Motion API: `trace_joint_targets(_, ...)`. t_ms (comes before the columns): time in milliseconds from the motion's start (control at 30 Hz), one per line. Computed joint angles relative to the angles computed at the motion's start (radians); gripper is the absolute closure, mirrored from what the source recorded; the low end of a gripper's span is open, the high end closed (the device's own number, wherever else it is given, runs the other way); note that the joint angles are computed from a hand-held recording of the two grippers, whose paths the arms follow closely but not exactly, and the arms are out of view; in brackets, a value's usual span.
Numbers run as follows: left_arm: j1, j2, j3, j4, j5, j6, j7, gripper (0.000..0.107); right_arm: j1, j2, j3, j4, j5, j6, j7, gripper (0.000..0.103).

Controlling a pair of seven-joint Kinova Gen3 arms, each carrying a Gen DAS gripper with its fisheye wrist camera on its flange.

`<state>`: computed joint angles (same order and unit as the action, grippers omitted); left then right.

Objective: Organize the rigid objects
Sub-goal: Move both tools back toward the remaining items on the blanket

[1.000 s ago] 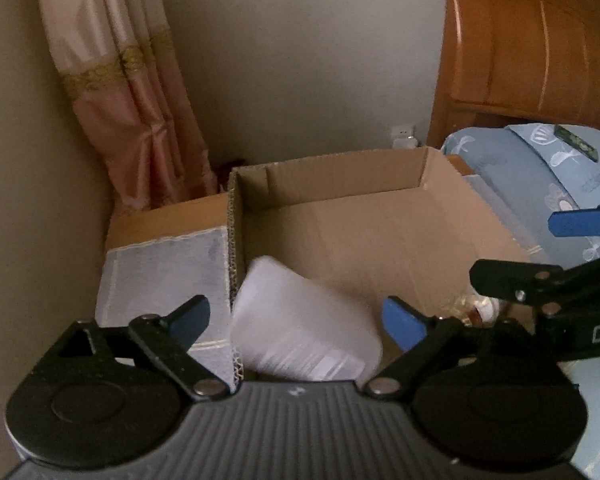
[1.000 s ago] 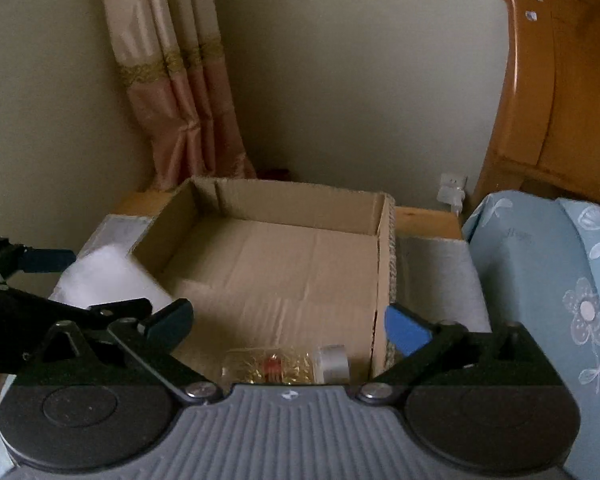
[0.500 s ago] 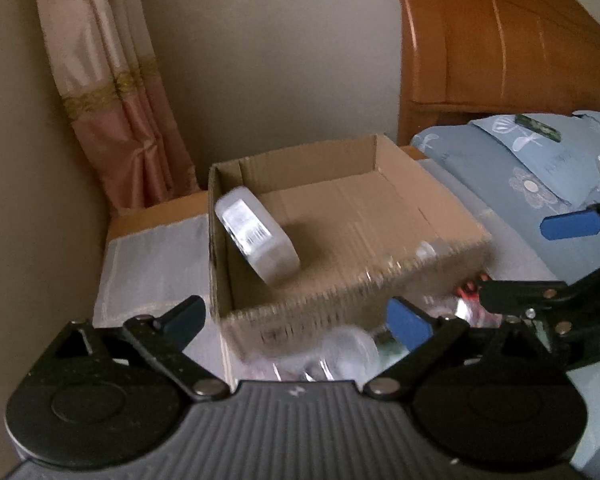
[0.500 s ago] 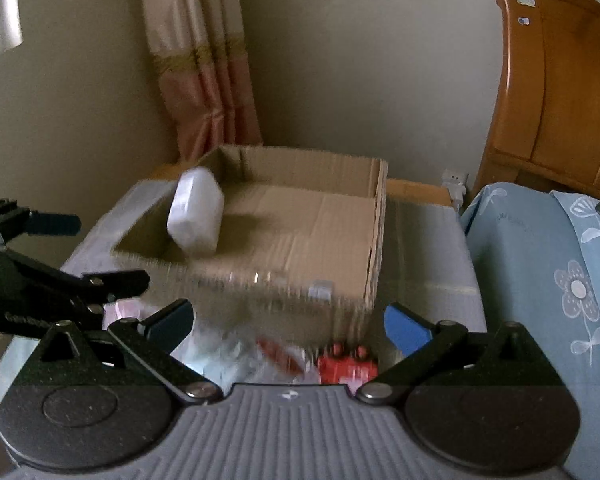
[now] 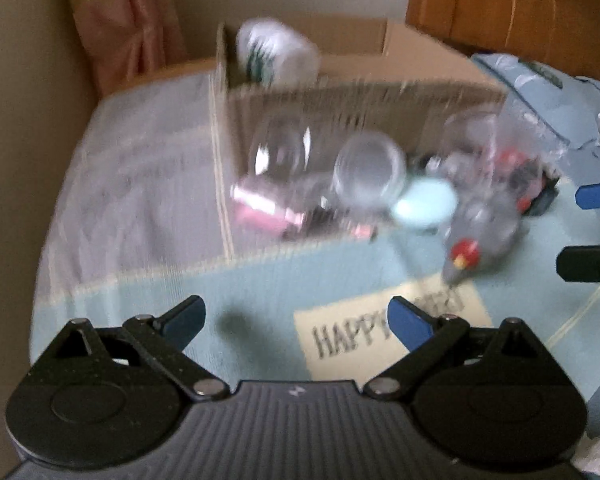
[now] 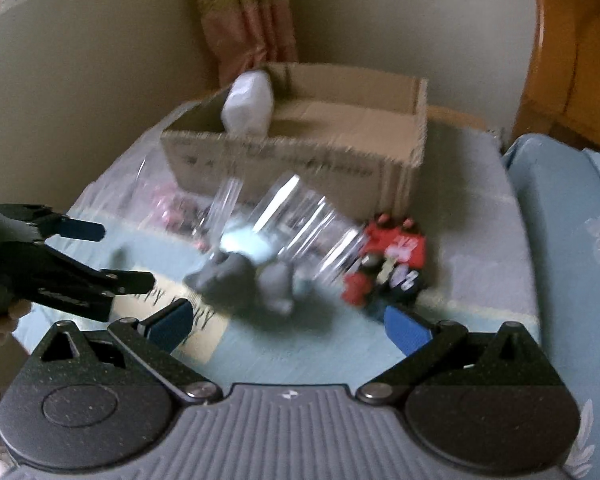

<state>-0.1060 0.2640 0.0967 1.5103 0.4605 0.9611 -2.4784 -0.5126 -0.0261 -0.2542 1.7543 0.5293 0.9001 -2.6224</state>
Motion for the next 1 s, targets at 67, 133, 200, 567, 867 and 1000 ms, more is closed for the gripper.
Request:
trace_joint_targets(67,-0.013,-0.003,0.001,0.030,0.017,-0.025,-0.029,0.008,-0.002,0.018,0.002,-0.005,-0.019,-0.005,0.012,0.000)
trace_joint_targets(133,-0.024,-0.010,0.003,0.056,0.036,-0.049,-0.059,0.005,-0.005,0.032,0.008,0.000,-0.024,-0.023,0.008,0.000)
trace_joint_targets(200,-0.043,-0.014,0.008,0.079,0.075,-0.063,-0.113,0.005,-0.005,0.044,0.019,0.002,-0.033,-0.044,0.008,0.000)
trace_joint_targets(567,-0.098,0.048,0.018,0.023,0.175,0.001,-0.315,0.005,-0.020,0.084,0.048,0.016,-0.022,-0.120,-0.001,0.000)
trace_joint_targets(867,-0.093,0.137,0.057,-0.083,0.177,-0.004,-0.347,0.005,-0.029,0.106,0.073,0.007,-0.018,-0.138,-0.009,0.000)
trace_joint_targets(1000,-0.100,0.135,0.083,-0.061,0.206,-0.047,-0.423,0.006,-0.034,0.111,0.078,0.006,-0.004,-0.146,-0.023,0.000)
